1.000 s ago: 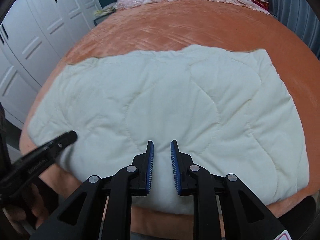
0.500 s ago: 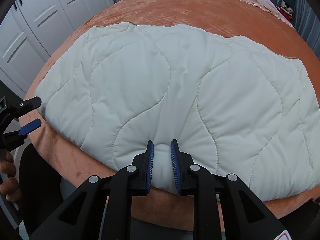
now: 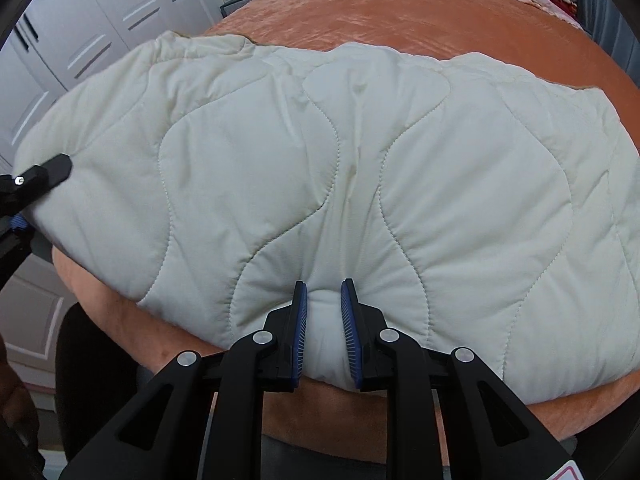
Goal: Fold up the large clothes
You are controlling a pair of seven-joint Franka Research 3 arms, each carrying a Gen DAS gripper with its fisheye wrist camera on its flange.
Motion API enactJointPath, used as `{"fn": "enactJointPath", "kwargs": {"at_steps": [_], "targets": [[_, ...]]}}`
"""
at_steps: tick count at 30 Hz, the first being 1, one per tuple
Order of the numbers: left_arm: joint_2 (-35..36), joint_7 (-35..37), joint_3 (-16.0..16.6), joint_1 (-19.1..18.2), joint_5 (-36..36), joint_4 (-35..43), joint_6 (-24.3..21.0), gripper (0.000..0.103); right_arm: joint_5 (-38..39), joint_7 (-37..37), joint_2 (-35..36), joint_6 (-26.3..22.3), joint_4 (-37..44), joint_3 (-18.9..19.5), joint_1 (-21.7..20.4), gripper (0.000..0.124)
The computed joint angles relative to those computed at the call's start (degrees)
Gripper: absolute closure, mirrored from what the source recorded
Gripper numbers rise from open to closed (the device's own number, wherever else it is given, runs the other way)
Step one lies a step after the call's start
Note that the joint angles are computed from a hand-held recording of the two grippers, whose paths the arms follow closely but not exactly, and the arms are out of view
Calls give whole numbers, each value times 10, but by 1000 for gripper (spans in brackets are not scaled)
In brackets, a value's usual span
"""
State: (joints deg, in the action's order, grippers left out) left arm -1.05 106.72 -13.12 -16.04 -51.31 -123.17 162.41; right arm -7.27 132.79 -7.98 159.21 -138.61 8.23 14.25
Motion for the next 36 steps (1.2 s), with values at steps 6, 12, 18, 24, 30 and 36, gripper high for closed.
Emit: {"fn": "enactJointPath", "kwargs": {"at_steps": [6,12,18,24,30,36], "targets": [[-46,45,-19,-64,55,20,15,85,99,-54,-124,9,-94,-12,8,105],[-9,72,-43,-116,78,68,-27,85,92,-32,-332,-87,-200,13,-63,104],[82,-26,-82,-128,210,117,-82,82,64,-32,-482,-208,-235,19,-132,102],[7,45,-101,-105,98,47,-54,40,63,-71,-511,-185,-218,8,-146,66],[-36,-93,-52,-99,201,6,-22,30,96,-138,-408,-91,-167,-12,-134,57],[25,-225,-40,-76,334,38,-64,39,92,-146,-298,-136,-96,8,-141,99]]}}
